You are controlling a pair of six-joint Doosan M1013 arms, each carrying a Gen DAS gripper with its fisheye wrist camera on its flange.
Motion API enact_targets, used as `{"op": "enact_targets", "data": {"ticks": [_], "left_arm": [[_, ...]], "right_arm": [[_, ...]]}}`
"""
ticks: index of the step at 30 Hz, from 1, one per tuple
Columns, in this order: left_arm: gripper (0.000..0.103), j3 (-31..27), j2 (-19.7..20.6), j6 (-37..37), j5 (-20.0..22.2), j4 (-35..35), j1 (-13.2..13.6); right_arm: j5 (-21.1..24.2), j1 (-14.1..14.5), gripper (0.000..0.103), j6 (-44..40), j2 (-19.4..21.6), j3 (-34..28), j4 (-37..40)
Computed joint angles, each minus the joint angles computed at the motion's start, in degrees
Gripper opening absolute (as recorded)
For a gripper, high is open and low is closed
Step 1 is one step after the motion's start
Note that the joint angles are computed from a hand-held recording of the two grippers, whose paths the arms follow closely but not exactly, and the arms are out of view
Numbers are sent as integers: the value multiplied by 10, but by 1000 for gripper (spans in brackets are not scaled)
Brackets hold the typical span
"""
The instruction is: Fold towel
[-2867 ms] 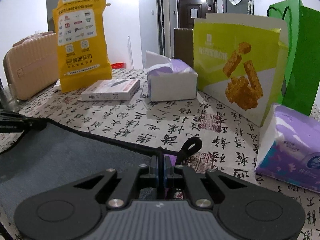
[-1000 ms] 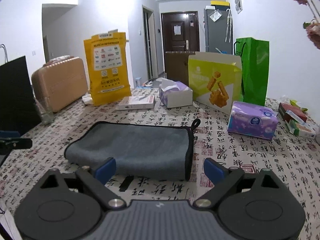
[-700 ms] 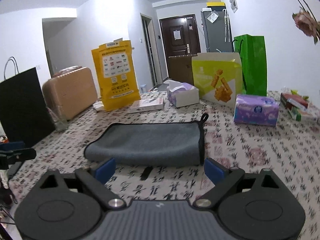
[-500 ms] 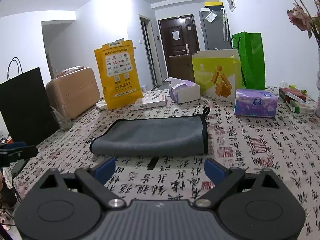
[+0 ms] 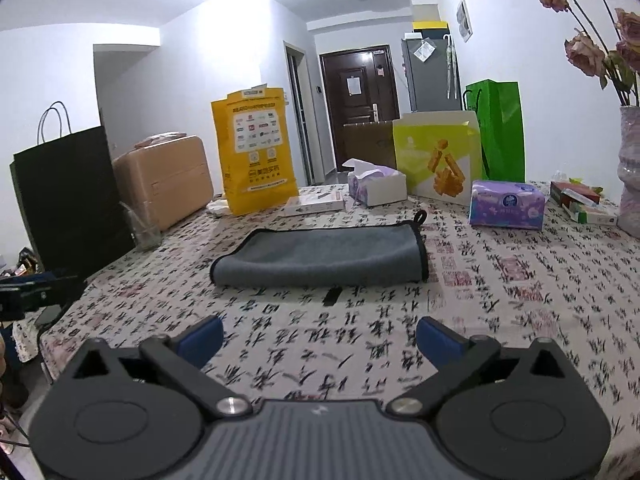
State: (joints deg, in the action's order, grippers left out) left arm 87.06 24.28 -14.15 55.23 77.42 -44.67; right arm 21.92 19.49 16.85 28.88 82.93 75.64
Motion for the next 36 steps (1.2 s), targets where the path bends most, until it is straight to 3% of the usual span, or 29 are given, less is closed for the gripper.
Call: {"op": "enact_targets", "data": {"ticks": [6, 12, 21, 26, 32, 36], "left_arm": [[103, 22, -5, -30, 17, 34, -22], [103, 38, -5, -52, 20, 69, -36], [103, 49, -7, -60, 59, 82, -56], [103, 54, -3, -68, 82, 72, -66], [103, 55, 1, -72, 71, 76, -73], [103, 59, 0, -69, 57, 77, -75]], "right_arm": [[-31, 9, 103, -124, -30, 51, 90], [-40, 15, 103, -322, -56, 98, 262], [-63, 26, 103, -481, -76, 139, 428], [-46, 24, 103, -498, -85, 161, 453], [-40, 25, 103, -555, -95, 186, 505], [-40, 24, 103, -539, -100, 193, 490]]}}
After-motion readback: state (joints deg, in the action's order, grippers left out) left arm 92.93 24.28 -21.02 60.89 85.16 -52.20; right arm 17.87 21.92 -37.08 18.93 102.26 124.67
